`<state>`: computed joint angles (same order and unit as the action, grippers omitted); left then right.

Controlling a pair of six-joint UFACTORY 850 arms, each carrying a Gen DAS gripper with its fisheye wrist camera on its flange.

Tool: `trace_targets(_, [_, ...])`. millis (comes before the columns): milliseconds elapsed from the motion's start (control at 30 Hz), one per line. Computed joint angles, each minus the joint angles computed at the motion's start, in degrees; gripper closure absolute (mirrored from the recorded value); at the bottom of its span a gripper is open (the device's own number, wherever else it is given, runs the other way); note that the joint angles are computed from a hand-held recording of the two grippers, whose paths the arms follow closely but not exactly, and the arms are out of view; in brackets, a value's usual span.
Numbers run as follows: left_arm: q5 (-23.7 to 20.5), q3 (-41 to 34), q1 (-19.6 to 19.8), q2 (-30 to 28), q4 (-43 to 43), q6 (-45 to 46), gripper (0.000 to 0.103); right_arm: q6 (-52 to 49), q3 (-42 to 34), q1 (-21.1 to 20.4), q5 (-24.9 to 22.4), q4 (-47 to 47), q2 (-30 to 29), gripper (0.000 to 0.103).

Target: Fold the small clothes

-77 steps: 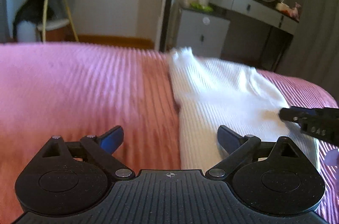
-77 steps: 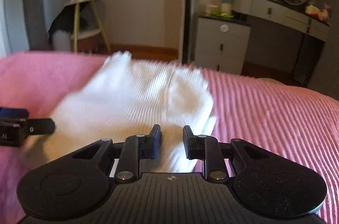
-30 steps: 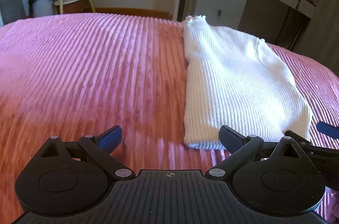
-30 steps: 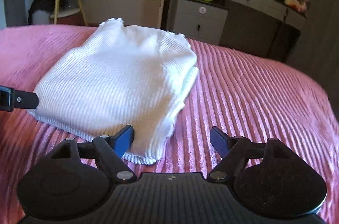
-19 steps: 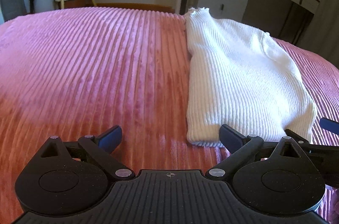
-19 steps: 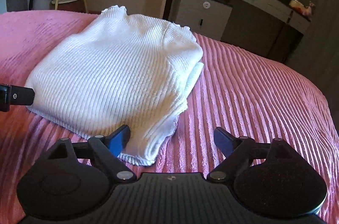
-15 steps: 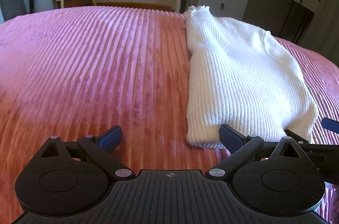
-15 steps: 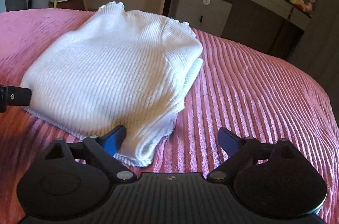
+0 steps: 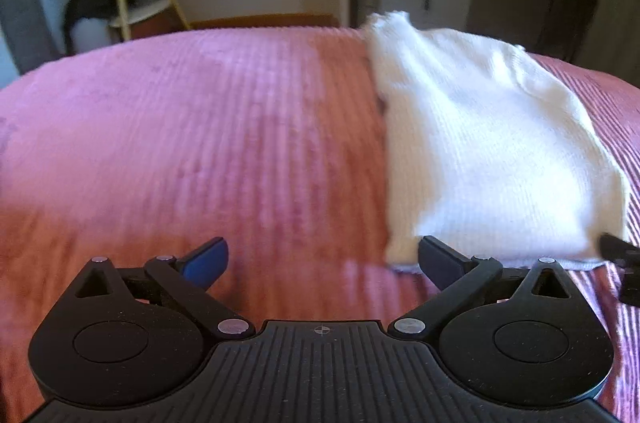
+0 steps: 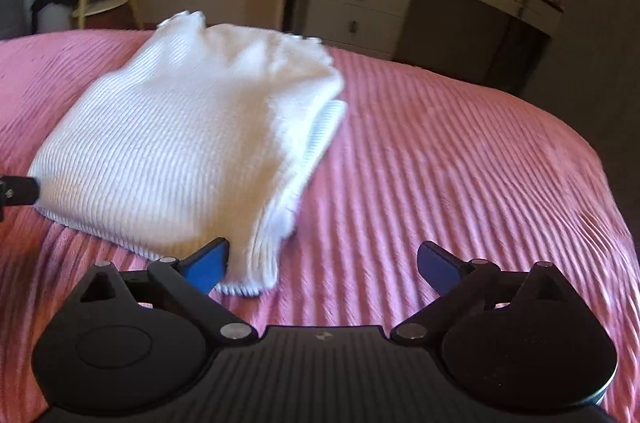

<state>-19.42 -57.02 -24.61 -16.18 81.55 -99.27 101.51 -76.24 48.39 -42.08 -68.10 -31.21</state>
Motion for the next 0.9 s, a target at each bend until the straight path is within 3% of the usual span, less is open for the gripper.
trace_targets(100, [-8.4,0.7,-0.8,0.7,-3.4,2.4,0.0,2.3,2.6,1.0,0.5,1.9,3.3,0.005])
trace_targets(233, [-3.3,5.9,1.3,6.6,-3.2,-0.9,0.0,8.7,7.4,1.8,7.5,1.7,8.5,0.004])
trace_targets(433, [-0.8,12.2,-1.6,13.8,0.9,-5.2,0.0,7.8,7.5,4.3,9.9,6.2,10.1,0.004])
trace_targets(567, [-0.7,12.9,-3.0,16.1,-2.0,-2.6,0.0,8.5,7.4,6.4,7.6,6.2,10.8,0.004])
trace_targets(667, [-1.5,12.3,-3.5,17.0,-2.8,-0.4,0.0,2.3,4.5,6.7,4.2,12.0,9.8,0.004])
trace_targets(733, [-2.1,11.5,-3.5,17.0,-4.8,1.8,0.0,-1.0,3.4,6.3,4.4,14.5,9.6,0.004])
trace_targets(900, [3.1,10.8,-1.5,17.5,-14.6,10.9,0.0,-4.9,0.5,6.1,1.5,18.3,8.2,0.004])
